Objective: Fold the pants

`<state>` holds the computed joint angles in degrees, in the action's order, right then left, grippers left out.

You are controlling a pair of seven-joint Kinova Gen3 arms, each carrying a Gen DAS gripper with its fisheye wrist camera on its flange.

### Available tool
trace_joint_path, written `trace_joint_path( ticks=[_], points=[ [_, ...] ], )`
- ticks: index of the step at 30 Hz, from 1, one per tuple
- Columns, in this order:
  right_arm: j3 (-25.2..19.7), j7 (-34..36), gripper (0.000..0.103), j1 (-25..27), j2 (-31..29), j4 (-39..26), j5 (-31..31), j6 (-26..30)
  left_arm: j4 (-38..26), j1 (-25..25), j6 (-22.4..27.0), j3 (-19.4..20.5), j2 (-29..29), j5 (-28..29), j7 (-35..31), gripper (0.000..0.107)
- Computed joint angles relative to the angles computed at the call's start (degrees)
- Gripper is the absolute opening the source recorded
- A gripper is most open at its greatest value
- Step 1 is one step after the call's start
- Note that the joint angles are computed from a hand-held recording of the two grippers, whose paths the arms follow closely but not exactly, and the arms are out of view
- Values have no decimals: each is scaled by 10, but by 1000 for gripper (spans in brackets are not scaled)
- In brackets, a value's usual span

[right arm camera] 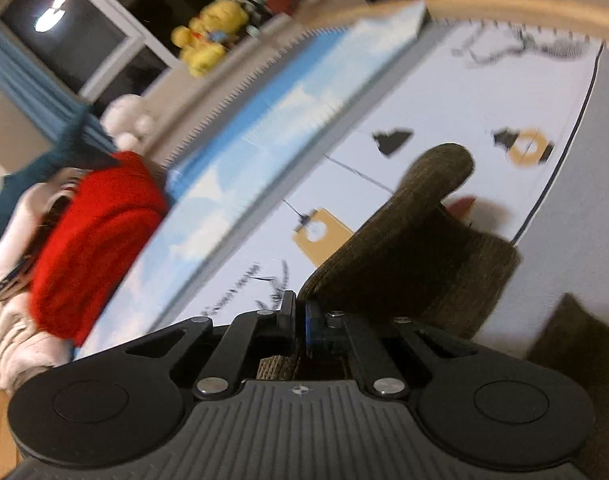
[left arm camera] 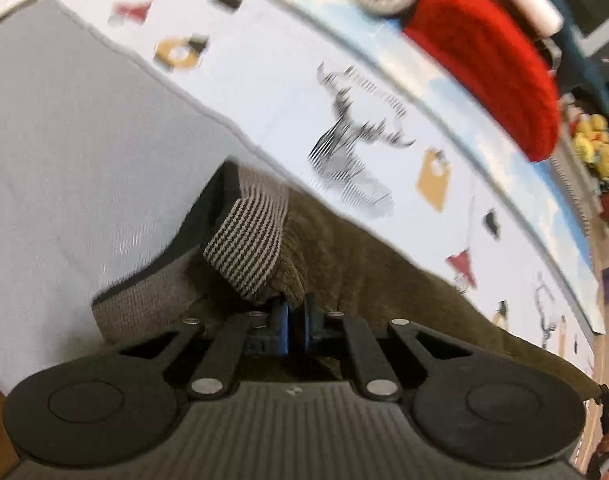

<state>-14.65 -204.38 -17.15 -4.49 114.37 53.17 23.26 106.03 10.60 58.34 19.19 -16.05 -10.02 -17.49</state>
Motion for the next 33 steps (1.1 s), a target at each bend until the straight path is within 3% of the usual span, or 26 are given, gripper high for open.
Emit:
trace_joint_path(
  ticks=[2, 4, 10, 14, 17, 19, 21, 22, 23, 25, 28, 31, 33],
  points=[
    [-25, 38, 3, 12, -47, 17, -36, 21, 6, -2, 2, 10, -25, -16, 5, 7],
    [-21, 84, 3, -9, -96, 32, -82, 49, 12, -8, 7, 17, -49, -21, 7, 6],
    [55, 214, 3, -167, -218, 71, -222, 178, 33, -25, 48, 7, -102, 8, -36, 6],
    [115, 269, 5, -273, -213, 103, -315, 256, 28, -18, 116, -24, -72, 60, -97, 7],
    [190, 311, 9, -329, -212, 140, -376, 251, 29, -24, 125, -33, -58, 82, -104, 13],
    [206, 305, 11, -316, -232, 156, -376, 245, 28, -33, 125, -27, -57, 81, -88, 23],
    [195, 265, 15, -267, -257, 175, -356, 222, 34, -38, 113, -35, -63, 90, -79, 40],
    [185, 243, 18, -241, -268, 184, -347, 210, 37, -40, 107, -40, -64, 95, -77, 42],
    [170, 230, 24, -214, -270, 188, -345, 207, 38, -41, 105, -43, -63, 98, -77, 43],
    [156, 231, 25, -170, -254, 184, -363, 218, 41, -46, 100, -50, -60, 103, -76, 44],
    [145, 279, 25, -93, -238, 191, -426, 199, 47, -54, 97, -52, -51, 105, -66, 43],
    [108, 337, 25, -14, -230, 195, -478, 178, 53, -55, 92, -56, -42, 101, -66, 43],
    [76, 367, 7, 38, -237, 194, -501, 180, 55, -52, 89, -58, -39, 97, -71, 36]
  ],
)
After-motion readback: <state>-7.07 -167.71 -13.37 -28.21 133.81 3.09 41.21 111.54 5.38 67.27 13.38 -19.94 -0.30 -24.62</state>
